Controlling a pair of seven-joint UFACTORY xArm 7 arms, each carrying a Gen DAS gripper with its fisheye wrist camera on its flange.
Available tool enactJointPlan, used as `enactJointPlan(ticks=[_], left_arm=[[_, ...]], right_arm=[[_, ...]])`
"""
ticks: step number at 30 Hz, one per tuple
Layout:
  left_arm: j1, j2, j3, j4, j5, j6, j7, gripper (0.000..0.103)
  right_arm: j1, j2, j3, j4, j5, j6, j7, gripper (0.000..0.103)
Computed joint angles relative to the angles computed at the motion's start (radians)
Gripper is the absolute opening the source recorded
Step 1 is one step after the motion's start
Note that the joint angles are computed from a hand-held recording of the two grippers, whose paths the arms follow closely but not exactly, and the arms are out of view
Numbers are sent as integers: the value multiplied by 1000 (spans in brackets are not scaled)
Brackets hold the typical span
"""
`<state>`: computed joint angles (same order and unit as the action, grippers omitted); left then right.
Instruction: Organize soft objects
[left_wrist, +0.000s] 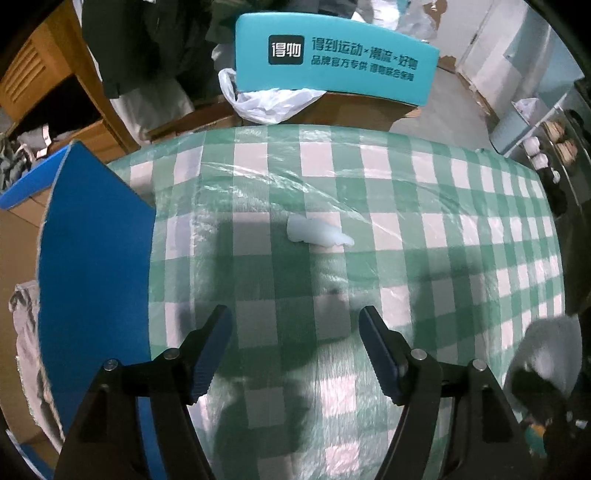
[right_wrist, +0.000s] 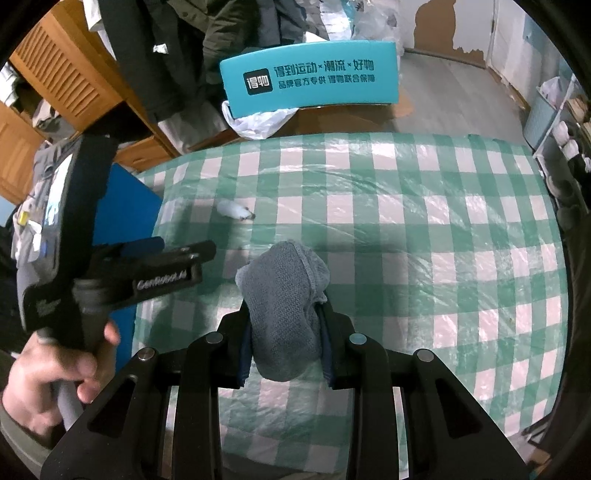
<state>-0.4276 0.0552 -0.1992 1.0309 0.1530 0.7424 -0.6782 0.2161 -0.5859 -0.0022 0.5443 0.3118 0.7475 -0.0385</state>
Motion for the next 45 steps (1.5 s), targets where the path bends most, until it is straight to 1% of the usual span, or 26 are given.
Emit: enactJointPlan(ticks=[4,7,15,27,32,34,35,36,38,43,45], left_arm=[[7,38,6,25,-35,-12,2,76],[15,67,12,47,-80,-26,11,76],[22,158,30,128,-128,-25,-23,76],[5,233,44,203,-116,-16,-80,76],[-1,251,51,225,-108,-12,-112,61],[-2,259,51,238,-103,-4,-110,58],[-2,263,49,242,-104,-2,-107,51],[-4,269,48,251,-103,7,-102,47],[-8,273,48,258,-100,15,-102,46],[-13,275,48,261,-92,22,-99,30],[-10,275,45,258,-102,17,-86,28]], right_arm=[[0,9,-9,1,7,-3,-10,28],[-4,14,-13,2,10,-6,-16,28],[-7,29,-20,-3,25,-13,-33,28],[-2,48,-24,1,56,-15,-56,28],[-5,51,-28,0,65,-14,-65,28],[-7,51,-29,0,67,-12,-67,28],[-9,50,-29,0,68,-11,-67,28],[-10,50,-29,-1,69,-10,-67,28],[-11,48,-29,-2,71,-10,-68,28],[-13,39,-29,-4,75,-8,-66,28],[-13,37,-30,-4,76,-8,-66,28]])
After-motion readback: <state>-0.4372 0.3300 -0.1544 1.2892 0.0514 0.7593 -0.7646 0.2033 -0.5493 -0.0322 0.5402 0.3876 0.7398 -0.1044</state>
